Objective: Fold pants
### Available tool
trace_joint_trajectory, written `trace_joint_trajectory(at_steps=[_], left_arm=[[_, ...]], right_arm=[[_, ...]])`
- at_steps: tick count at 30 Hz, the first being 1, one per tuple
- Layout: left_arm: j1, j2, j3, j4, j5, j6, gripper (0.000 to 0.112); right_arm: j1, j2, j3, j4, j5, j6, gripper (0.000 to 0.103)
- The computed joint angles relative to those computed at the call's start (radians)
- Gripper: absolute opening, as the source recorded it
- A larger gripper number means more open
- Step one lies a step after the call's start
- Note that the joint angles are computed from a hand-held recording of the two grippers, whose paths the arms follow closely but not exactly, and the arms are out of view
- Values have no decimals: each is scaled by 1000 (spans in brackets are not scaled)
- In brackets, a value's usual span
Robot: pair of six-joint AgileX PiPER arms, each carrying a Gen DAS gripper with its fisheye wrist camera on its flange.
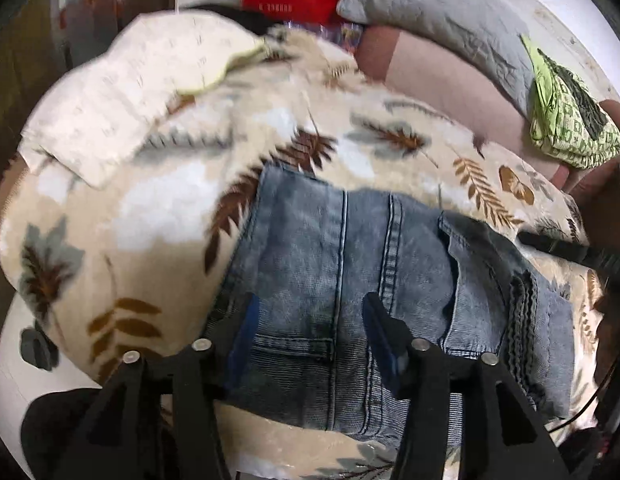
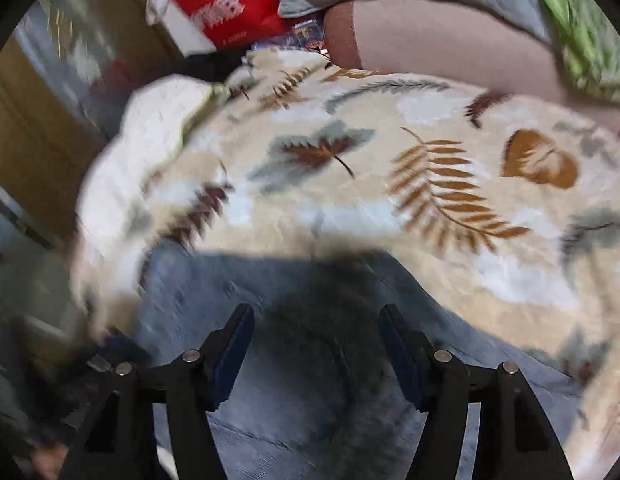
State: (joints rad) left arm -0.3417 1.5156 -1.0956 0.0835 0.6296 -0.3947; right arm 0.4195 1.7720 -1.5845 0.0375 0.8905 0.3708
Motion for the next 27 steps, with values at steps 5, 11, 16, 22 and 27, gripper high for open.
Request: trace_joint_trajectory(at_steps=[5, 11, 16, 22, 27], left_arm=[[-65, 135, -53, 116, 72, -48, 70], [-68, 51, -39, 155, 80, -87, 70], [-31, 45, -27, 127, 79, -67, 70], [-9, 13, -14, 114, 82, -55, 70], [2, 7, -11, 103, 79, -50, 70]], right_arm=[[149, 179, -52, -297, 121, 93, 71], [174, 29, -26, -320, 151, 149, 76], [281, 25, 35, -321, 151, 128, 77], [287, 27, 57, -346, 165, 140, 83], [322, -69, 113, -352, 134, 198, 84]])
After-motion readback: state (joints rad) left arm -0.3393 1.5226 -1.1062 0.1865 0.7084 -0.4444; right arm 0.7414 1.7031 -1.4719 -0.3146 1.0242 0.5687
